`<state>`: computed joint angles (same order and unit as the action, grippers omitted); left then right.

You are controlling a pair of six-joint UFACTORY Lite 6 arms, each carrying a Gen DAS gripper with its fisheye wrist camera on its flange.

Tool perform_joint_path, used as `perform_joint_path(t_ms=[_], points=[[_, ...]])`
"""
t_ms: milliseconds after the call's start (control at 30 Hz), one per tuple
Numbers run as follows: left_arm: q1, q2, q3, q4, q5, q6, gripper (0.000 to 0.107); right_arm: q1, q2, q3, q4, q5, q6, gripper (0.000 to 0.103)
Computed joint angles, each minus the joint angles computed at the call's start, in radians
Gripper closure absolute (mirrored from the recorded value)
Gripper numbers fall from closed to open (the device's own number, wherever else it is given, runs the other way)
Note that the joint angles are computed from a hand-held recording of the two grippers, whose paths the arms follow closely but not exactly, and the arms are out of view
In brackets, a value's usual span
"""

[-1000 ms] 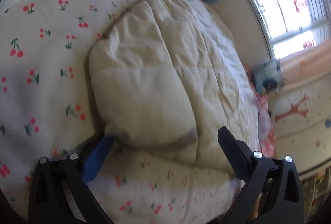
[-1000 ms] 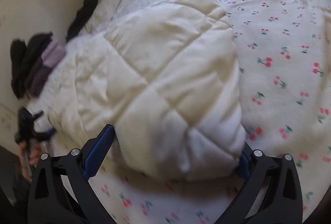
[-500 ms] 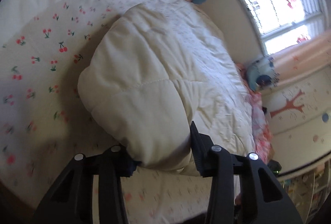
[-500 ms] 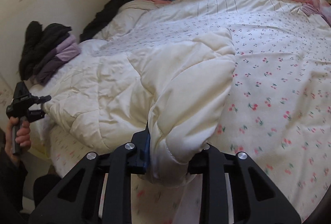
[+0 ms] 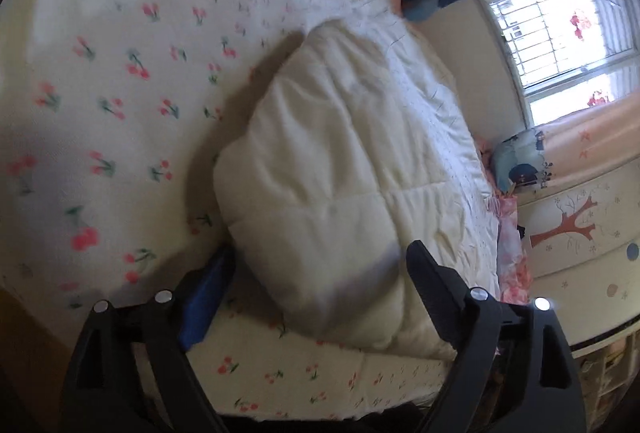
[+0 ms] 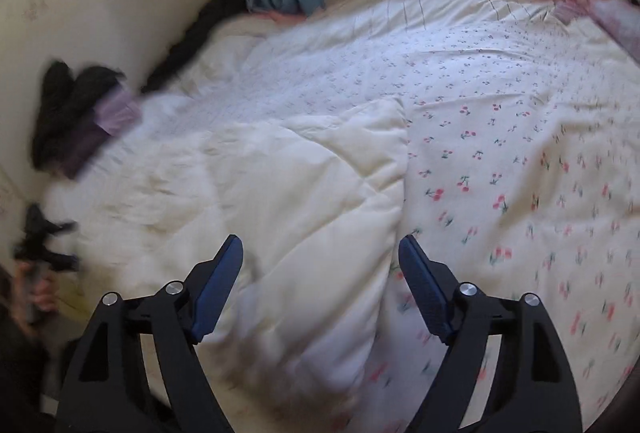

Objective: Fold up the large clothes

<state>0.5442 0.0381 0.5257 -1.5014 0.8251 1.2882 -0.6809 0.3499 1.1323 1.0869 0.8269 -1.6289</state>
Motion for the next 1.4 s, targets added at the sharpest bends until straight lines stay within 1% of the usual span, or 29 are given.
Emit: perform_joint_path(t_ms=[33,100,133,200,233,267,333,367,400,433,467,500,533,567,600,667,700,733,767,800,833,867,900,967,1000,1067,1133,1300,1400], points=[[-0.029,0.024,0.013,-0.031,-0.016,0.013,0.023,0.050,0.062,0.040,-0.049,-0.057,0.057,0.026],[-0.076,0.048,0.034,-0.092,-0.040,0.016,0.023,0.070,0.125,0.078,-0.072,-0.074,0.102,0.026],[-0.096,0.024,0.032,-0.127,-0.050,0.020,0.023,0.061,0.101,0.060,-0.043,-0.086,0.083,0.026],[-0.124,-0.033,0.019,-0.168,-0.080,0.031,0.023,0.036,-0.014,-0.024,0.057,-0.125,-0.021,0.026],[-0.124,-0.037,0.016,-0.170,-0.082,0.036,0.023,0.020,-0.061,-0.053,0.101,-0.111,-0.069,0.026],[-0.121,-0.017,0.025,-0.173,-0.083,0.041,0.023,0.007,-0.098,-0.082,0.143,-0.089,-0.115,0.026],[-0.114,0.059,0.060,-0.177,-0.078,0.039,0.023,0.001,-0.194,-0.154,0.214,-0.003,-0.209,0.026],[-0.116,0.088,0.073,-0.194,-0.075,0.046,0.023,0.021,-0.223,-0.185,0.229,0.003,-0.231,0.026],[-0.124,0.108,0.081,-0.228,-0.073,0.070,0.023,0.076,-0.238,-0.210,0.215,-0.023,-0.229,0.026],[-0.125,0.104,0.072,-0.244,-0.075,0.092,0.025,0.148,-0.226,-0.216,0.167,-0.092,-0.184,0.025],[-0.143,0.093,0.070,-0.268,-0.080,0.103,0.029,0.211,-0.185,-0.198,0.107,-0.166,-0.129,0.025],[-0.163,0.084,0.073,-0.278,-0.084,0.095,0.042,0.270,-0.145,-0.206,0.089,-0.256,-0.117,0.025],[-0.184,0.058,0.078,-0.269,-0.089,0.074,0.046,0.294,-0.128,-0.216,0.114,-0.305,-0.142,0.025],[-0.203,0.020,0.074,-0.267,-0.117,0.065,0.047,0.296,-0.136,-0.230,0.153,-0.311,-0.154,0.025],[-0.208,-0.007,0.069,-0.258,-0.130,0.065,0.048,0.284,-0.167,-0.238,0.158,-0.286,-0.126,0.025],[-0.209,-0.011,0.087,-0.221,-0.143,0.053,0.048,0.283,-0.247,-0.278,0.208,-0.234,-0.151,0.025],[-0.200,0.014,0.102,-0.207,-0.138,0.042,0.045,0.294,-0.287,-0.298,0.230,-0.223,-0.168,0.025],[-0.187,0.037,0.116,-0.200,-0.129,0.028,0.036,0.325,-0.321,-0.312,0.243,-0.213,-0.169,0.025],[-0.170,0.065,0.126,-0.214,-0.114,0.019,0.032,0.348,-0.335,-0.312,0.249,-0.185,-0.168,0.024],[-0.152,0.084,0.126,-0.251,-0.100,0.032,0.027,0.386,-0.343,-0.315,0.262,-0.192,-0.167,0.020],[-0.140,0.099,0.125,-0.274,-0.087,0.049,0.021,0.453,-0.329,-0.309,0.268,-0.241,-0.157,0.019],[-0.137,0.123,0.137,-0.301,-0.083,0.065,0.019,0.495,-0.337,-0.321,0.249,-0.263,-0.124,0.019],[-0.136,0.150,0.153,-0.321,-0.086,0.076,0.017,0.539,-0.302,-0.308,0.231,-0.288,-0.094,0.019],[-0.136,0.190,0.177,-0.331,-0.068,0.069,0.017,0.610,-0.197,-0.281,0.254,-0.383,-0.113,0.017],[-0.143,0.202,0.192,-0.334,-0.072,0.067,0.017,0.608,-0.194,-0.293,0.282,-0.386,-0.142,0.017],[-0.149,0.203,0.204,-0.329,-0.079,0.071,0.017,0.605,-0.207,-0.286,0.279,-0.377,-0.112,0.017],[-0.150,0.214,0.215,-0.322,-0.084,0.073,0.017,0.601,-0.264,-0.320,0.322,-0.346,-0.163,0.017],[-0.156,0.219,0.198,-0.370,-0.086,0.129,0.017,0.683,-0.204,-0.328,0.437,-0.441,-0.285,0.013],[-0.155,0.228,0.202,-0.370,-0.090,0.131,0.017,0.689,-0.228,-0.345,0.419,-0.447,-0.255,0.013]])
